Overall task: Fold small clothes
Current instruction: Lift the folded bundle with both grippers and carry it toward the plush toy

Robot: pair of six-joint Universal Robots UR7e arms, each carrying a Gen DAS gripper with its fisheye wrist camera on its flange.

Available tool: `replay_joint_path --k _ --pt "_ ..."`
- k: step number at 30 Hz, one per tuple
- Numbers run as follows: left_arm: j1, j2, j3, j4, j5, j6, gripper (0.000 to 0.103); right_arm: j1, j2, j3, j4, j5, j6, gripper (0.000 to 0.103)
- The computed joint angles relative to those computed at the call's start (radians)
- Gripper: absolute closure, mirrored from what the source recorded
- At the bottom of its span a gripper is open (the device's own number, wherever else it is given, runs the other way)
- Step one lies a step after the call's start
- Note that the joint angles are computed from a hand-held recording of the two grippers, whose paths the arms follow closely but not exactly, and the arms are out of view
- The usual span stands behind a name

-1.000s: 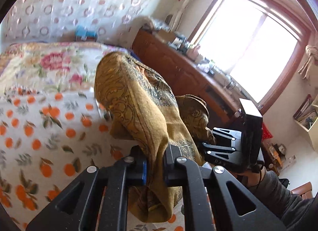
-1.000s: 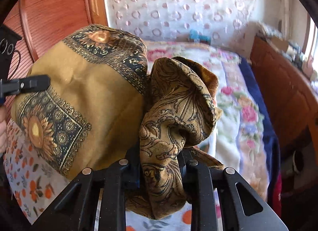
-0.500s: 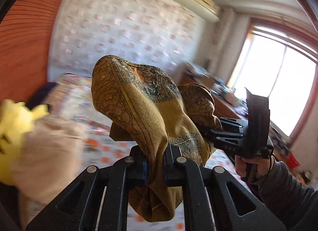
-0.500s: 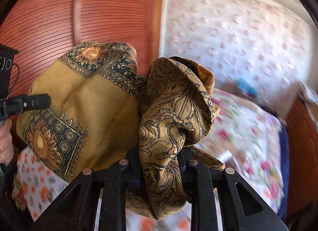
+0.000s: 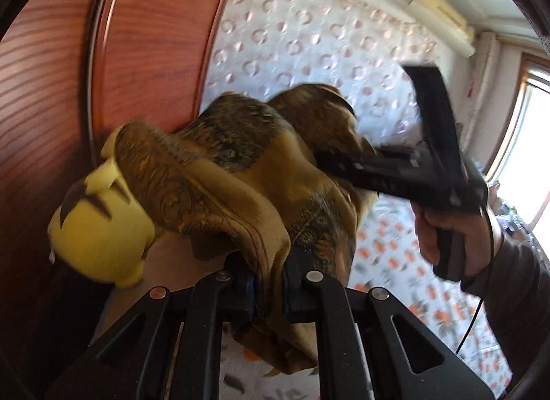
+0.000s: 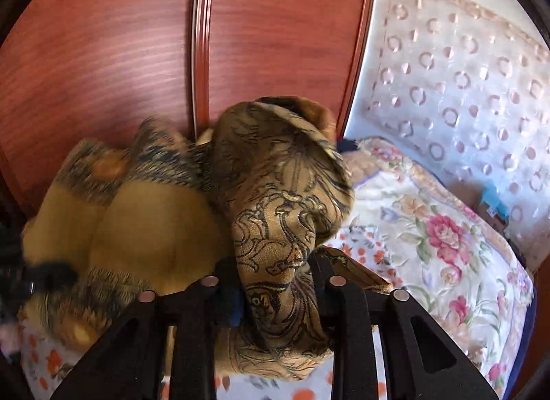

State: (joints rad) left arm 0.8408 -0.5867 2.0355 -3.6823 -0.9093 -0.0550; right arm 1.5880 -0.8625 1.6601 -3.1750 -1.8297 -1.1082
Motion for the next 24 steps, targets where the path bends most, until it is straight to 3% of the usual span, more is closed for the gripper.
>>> replay_joint_path --k 2,6,8,13,16,21,24 --pt "-0.009 0.036 -0.014 0.021 0.057 -0.039 0.091 -0.007 0.042 -0.049 0.018 -0.026 0.014 0.058" --pt "-0.015 0.077 -0.009 -0.051 0.077 -0.063 0.09 -0.019 0.051 -0.082 -0.022 0.021 0.085 0.037" --pt "-0.004 0.081 -0.005 -0.06 0.063 -0.082 0.089 -0.023 0.04 -0.075 -0.051 0.045 0.115 0.037" --pt "0.007 0.087 -0.013 -0.06 0.055 -0.097 0.087 -0.035 0.012 0.016 -0.151 0.122 0.073 0.037" --pt "0.0 0.064 0.032 -0.076 0.045 -0.128 0.087 -0.058 -0.033 0.08 -0.158 0.169 0.115 0.037" --pt "0.011 0.049 0.04 -0.081 0.026 -0.127 0.087 -0.069 -0.068 0.162 -0.182 0.146 0.166 0.037" --pt "0.009 0.05 0.039 -0.082 0.03 -0.125 0.087 -0.082 -0.1 0.169 -0.094 0.119 0.226 0.037"
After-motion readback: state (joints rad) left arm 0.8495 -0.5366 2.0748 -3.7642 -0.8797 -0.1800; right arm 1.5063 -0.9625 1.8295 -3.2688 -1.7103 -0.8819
